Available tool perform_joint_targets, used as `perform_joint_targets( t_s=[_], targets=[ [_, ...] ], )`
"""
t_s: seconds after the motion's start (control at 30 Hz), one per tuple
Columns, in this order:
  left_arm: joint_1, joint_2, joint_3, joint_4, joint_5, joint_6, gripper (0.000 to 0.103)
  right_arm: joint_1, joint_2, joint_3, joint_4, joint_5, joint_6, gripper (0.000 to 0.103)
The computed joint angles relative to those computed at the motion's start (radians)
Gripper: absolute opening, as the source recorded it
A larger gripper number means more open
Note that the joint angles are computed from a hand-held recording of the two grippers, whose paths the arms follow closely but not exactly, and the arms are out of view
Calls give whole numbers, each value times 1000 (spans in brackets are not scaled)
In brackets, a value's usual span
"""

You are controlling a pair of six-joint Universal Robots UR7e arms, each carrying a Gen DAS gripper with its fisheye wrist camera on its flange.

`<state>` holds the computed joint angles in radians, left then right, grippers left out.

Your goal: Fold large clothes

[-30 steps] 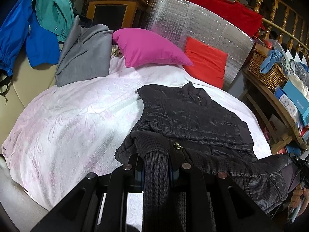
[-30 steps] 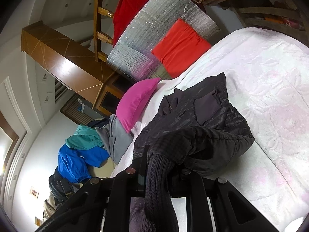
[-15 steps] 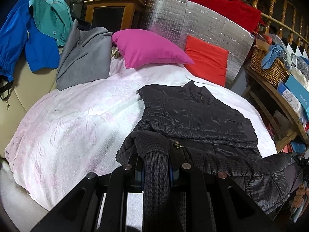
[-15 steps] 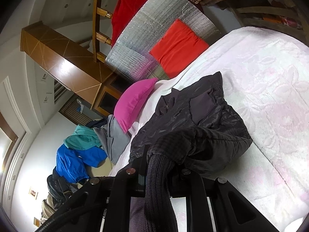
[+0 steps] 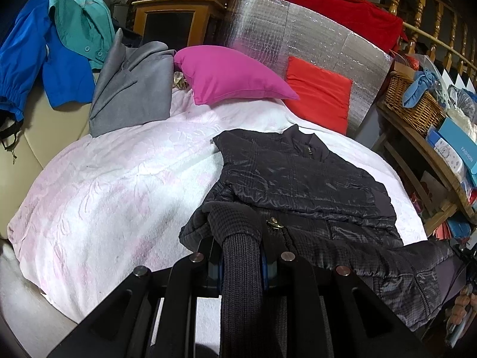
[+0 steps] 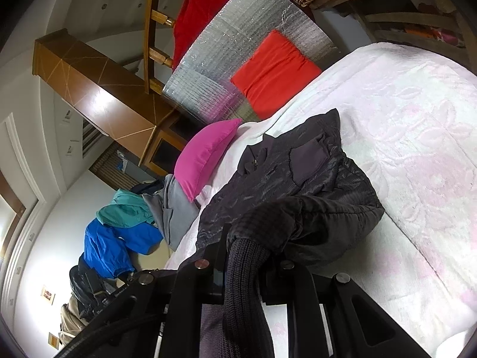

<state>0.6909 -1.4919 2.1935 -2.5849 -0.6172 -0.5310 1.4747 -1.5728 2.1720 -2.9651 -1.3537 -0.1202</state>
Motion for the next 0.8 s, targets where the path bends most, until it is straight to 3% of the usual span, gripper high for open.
perform_joint_targets(
  t_s=[0.8],
  targets=[
    [-19, -20, 8, 57, 13, -42, 19, -14, -26, 31, -10, 28, -7, 15]
  ],
)
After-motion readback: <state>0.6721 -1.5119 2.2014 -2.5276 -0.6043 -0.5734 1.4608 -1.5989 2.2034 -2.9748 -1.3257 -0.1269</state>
